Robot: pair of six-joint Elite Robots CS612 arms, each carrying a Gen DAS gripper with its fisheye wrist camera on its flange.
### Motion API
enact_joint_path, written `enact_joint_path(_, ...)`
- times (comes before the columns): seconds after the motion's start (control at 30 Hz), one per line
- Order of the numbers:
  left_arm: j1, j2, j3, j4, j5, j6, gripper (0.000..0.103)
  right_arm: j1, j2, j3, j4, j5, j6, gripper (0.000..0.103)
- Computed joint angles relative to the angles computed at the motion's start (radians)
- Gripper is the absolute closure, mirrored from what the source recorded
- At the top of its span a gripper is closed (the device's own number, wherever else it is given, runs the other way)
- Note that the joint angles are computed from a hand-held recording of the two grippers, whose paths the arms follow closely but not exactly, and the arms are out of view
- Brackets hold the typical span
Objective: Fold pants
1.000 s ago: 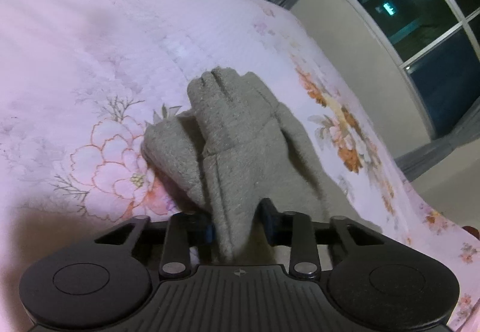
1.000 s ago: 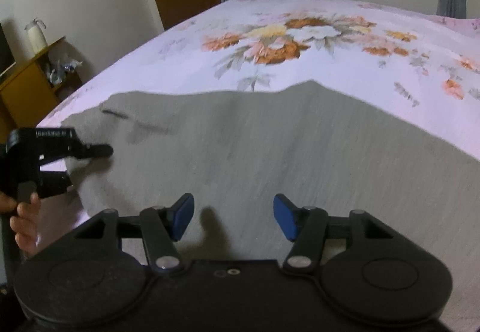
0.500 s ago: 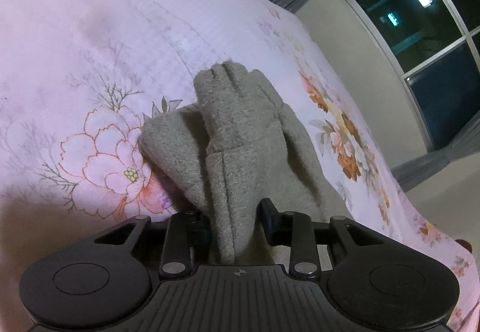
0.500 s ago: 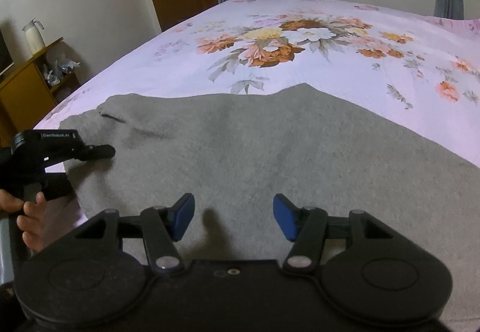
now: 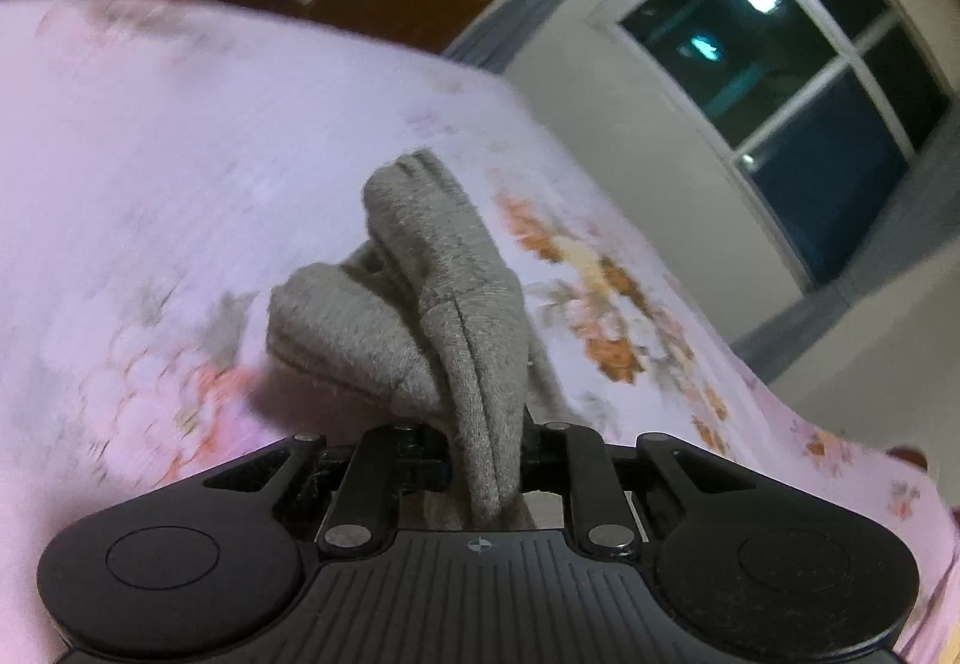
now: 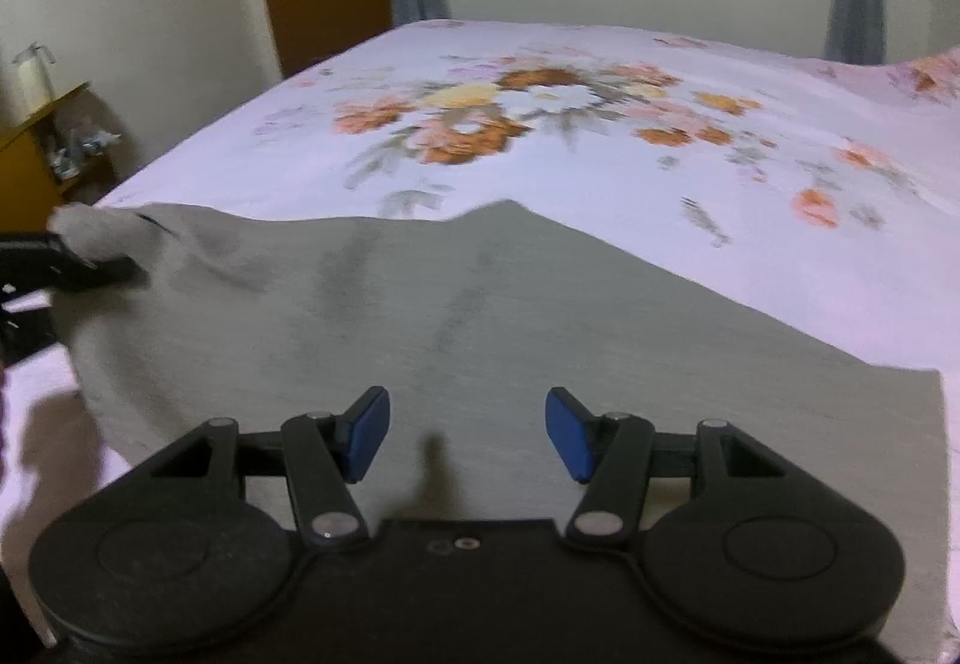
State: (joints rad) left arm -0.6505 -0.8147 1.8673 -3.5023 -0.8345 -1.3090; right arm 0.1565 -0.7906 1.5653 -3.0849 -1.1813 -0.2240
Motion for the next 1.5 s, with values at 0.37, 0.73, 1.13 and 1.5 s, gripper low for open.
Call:
enact_joint_path(0.37,-0.035,-0.006,-0.120,-0.059,0.002,0.438,0.086,-0.044,-0.005,0.023,-0.043,-0.051,0.062,0.047)
enact_joint_path(0.73,-0.094,0.046,-0.302,0.088,-0.223,0.777,0.086,-0.114,-0.024,0.081,-0.071,-0.076,0.118,0.047)
enact_joint_path(1.13,-0.148,0.045,-0.389,0.422,-0.290,0.865,0.067,-0.168,-0.020,0.098,-0.021,-0.002,0.166,0.047)
enact_joint_path(1.5,-0.133,0.005,-0.313,0.387,-0.241,0.638,0.060,-0.203,-0.057,0.155,-0.060,0.085,0.225,0.046)
